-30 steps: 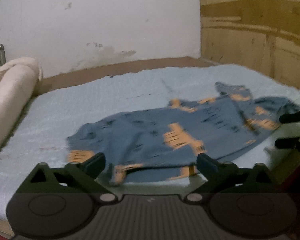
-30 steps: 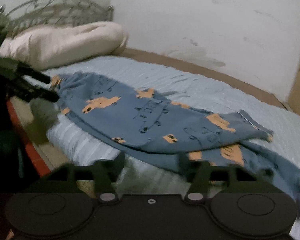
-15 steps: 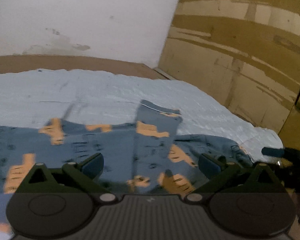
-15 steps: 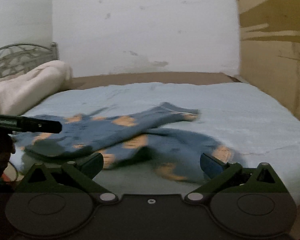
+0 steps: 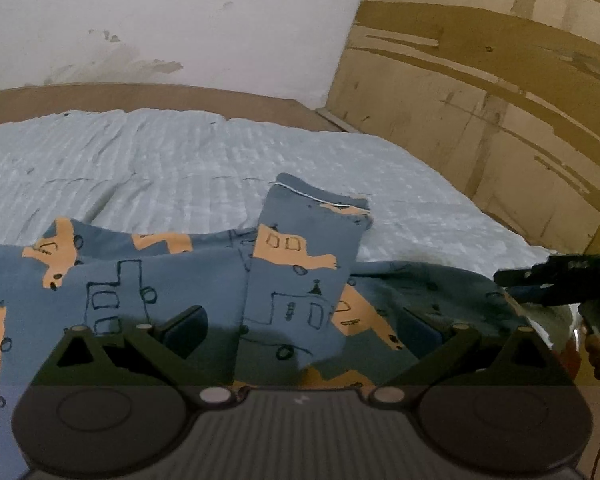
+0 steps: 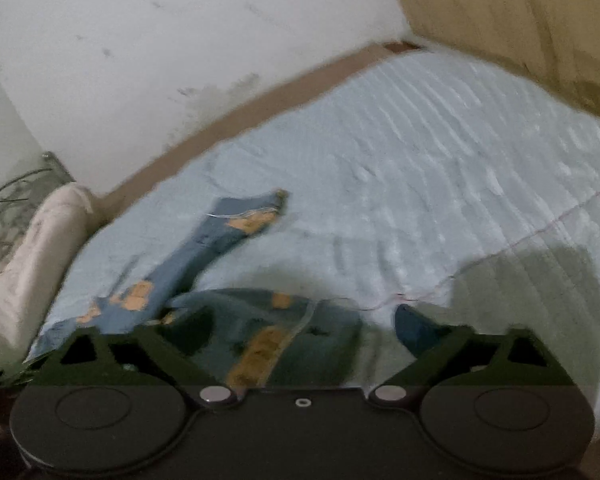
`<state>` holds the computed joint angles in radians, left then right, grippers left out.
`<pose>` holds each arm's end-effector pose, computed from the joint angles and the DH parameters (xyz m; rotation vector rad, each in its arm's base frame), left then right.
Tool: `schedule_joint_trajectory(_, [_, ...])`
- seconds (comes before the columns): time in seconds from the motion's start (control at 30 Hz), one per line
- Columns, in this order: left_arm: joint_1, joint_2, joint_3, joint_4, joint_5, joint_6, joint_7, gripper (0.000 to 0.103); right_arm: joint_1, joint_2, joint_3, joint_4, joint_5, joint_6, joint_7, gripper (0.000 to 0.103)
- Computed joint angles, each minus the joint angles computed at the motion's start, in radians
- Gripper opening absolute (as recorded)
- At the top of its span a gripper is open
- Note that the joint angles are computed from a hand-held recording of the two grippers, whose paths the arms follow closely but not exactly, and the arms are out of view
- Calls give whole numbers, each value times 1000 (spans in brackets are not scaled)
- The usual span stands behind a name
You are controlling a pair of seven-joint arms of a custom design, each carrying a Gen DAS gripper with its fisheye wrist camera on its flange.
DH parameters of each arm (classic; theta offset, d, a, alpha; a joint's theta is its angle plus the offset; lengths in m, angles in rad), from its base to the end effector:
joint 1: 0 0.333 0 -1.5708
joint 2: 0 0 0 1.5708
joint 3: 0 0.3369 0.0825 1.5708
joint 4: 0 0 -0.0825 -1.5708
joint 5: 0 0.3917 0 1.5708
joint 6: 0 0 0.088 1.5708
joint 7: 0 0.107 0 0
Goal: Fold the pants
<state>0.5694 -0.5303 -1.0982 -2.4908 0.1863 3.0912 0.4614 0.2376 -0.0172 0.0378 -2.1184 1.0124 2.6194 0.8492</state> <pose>0.3981 -0.3004 0.4761 -1.9037 1.4895 -1.0504 0.5637 0.1392 0.4856 -1.7983 1.4349 -0.0196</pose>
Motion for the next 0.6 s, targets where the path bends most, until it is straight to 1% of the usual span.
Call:
schedule_joint_trajectory(0.07, [-4, -6, 2, 2, -1, -24, -4, 102, -1, 21, 3, 10, -67, 5, 68, 60])
schedule_joint_trajectory(0.1, [-10, -5, 8, 2, 1, -29, -6, 102, 0, 26, 7, 11, -87, 8, 82, 56])
schedule_joint_trajectory(0.13, [-17, -1, 16, -2, 3, -23, -8, 101, -3, 20, 8, 2, -81, 1, 69, 52])
schedule_joint_trajectory(0.17, [-29, 9, 28, -5, 4, -17, -6, 96, -6, 14, 6, -1, -77, -16, 57, 48])
schedule_joint_trajectory(0.2, [-43, 23, 42, -5, 4, -19, -2, 94, -5, 12, 8, -4, -89, -25, 53, 46])
schedule_joint_trajectory(0.23, [-59, 37, 57, -4, 4, -25, 0, 89, -2, 14, 10, -2, -109, -26, 53, 43])
schedule_joint_trajectory(0.27, [-71, 48, 70, -3, 3, -33, -3, 86, 2, 13, 13, -7, -132, -16, 54, 39])
schedule_joint_trajectory(0.3, [-77, 53, 76, -3, 5, -37, -14, 86, 4, 18, 15, -3, -151, -9, 58, 37])
schedule_joint_trajectory(0.33, [-84, 55, 84, -4, 7, -37, -26, 86, 4, 18, 15, 0, -163, -6, 57, 31])
schedule_joint_trajectory(0.37, [-92, 56, 94, -8, 10, -32, -36, 86, 3, 19, 14, 5, -167, -1, 54, 21])
schedule_joint_trajectory(0.43, [-96, 48, 102, -12, 18, -28, -53, 86, 3, 18, 14, 14, -189, 17, 39, 8])
schedule_joint_trajectory(0.5, [-94, 37, 104, -11, 27, -31, -65, 86, 1, 21, 13, 33, -198, 7, 4, 7])
schedule_joint_trajectory(0.57, [-97, 31, 109, -10, 32, -36, -75, 86, 6, 18, 19, 39, -261, 20, -18, 6])
schedule_joint_trajectory(0.6, [-101, 27, 114, -11, 34, -40, -79, 86, 12, 14, 24, 37, -300, 41, -34, 6])
